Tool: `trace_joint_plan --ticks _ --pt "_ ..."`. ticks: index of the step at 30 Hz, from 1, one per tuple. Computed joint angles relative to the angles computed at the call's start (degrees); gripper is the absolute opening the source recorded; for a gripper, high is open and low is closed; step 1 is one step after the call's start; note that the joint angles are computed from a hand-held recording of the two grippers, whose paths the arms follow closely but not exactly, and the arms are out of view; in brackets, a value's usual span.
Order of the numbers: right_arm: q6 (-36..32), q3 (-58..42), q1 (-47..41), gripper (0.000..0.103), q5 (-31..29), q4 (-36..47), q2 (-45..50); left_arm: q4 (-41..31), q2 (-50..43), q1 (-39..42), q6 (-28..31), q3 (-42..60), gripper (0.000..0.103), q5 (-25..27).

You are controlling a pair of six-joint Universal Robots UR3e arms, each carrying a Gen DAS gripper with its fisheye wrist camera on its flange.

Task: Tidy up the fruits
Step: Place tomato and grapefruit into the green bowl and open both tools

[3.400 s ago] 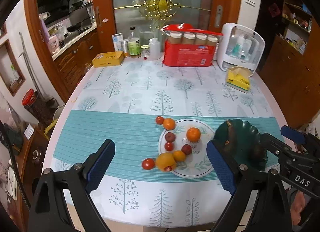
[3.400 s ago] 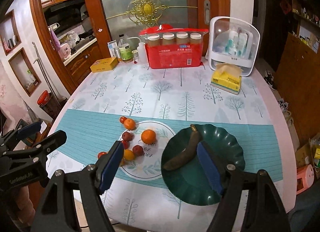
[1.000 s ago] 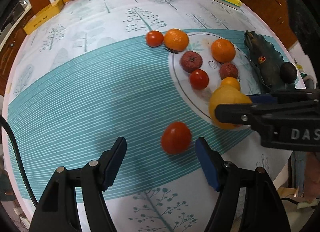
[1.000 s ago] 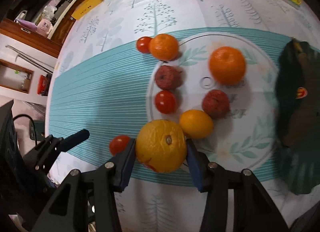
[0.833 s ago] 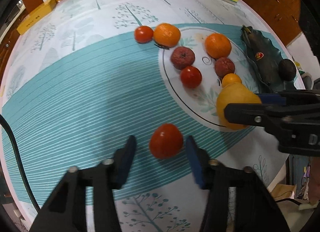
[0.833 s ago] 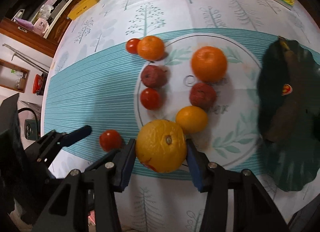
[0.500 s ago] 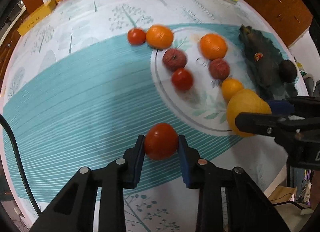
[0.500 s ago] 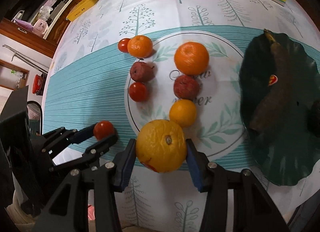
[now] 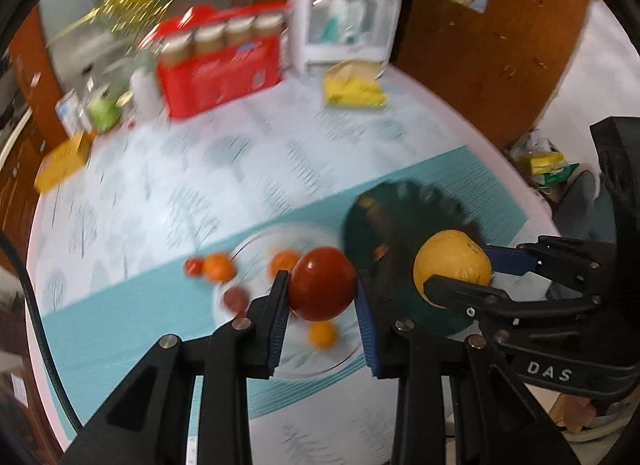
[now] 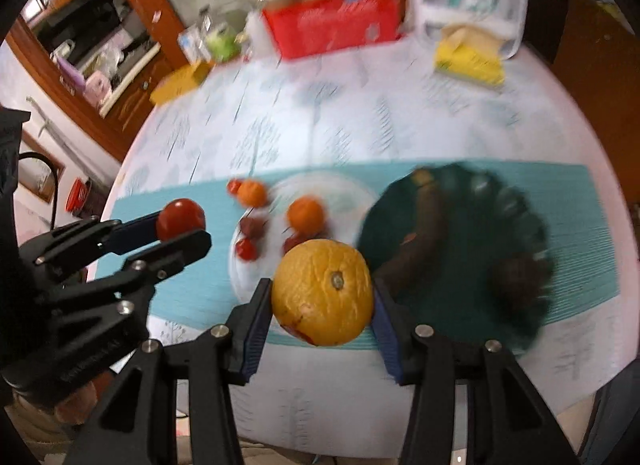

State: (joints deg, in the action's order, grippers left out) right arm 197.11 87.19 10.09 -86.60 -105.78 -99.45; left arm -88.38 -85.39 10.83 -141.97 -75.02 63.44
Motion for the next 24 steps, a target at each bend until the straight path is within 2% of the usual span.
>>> trace_joint_plan --ticks 5,11,17,24 --pt "-9.5 1.7 -12.7 0.048 1.2 4.5 -9.1 3.6 -4.5 -12.7 -9.4 6.2 0.03 4.6" --pt "-23.5 4.4 -27.7 0.048 5.3 5.5 -11.1 7.9 -13.3 -25.1 -18.7 8.2 0.03 11.8" --pt "-30.8 10.2 -32.5 0.048 6.8 -0.4 -5.7 12.4 -19.4 -30.3 -24.5 4.1 0.03 13.1" --pt "-32.0 14.8 -32.5 0.048 6.7 -5.9 1.0 16.8 -23.8 -32.9 -28.2 -0.2 0.031 14.4"
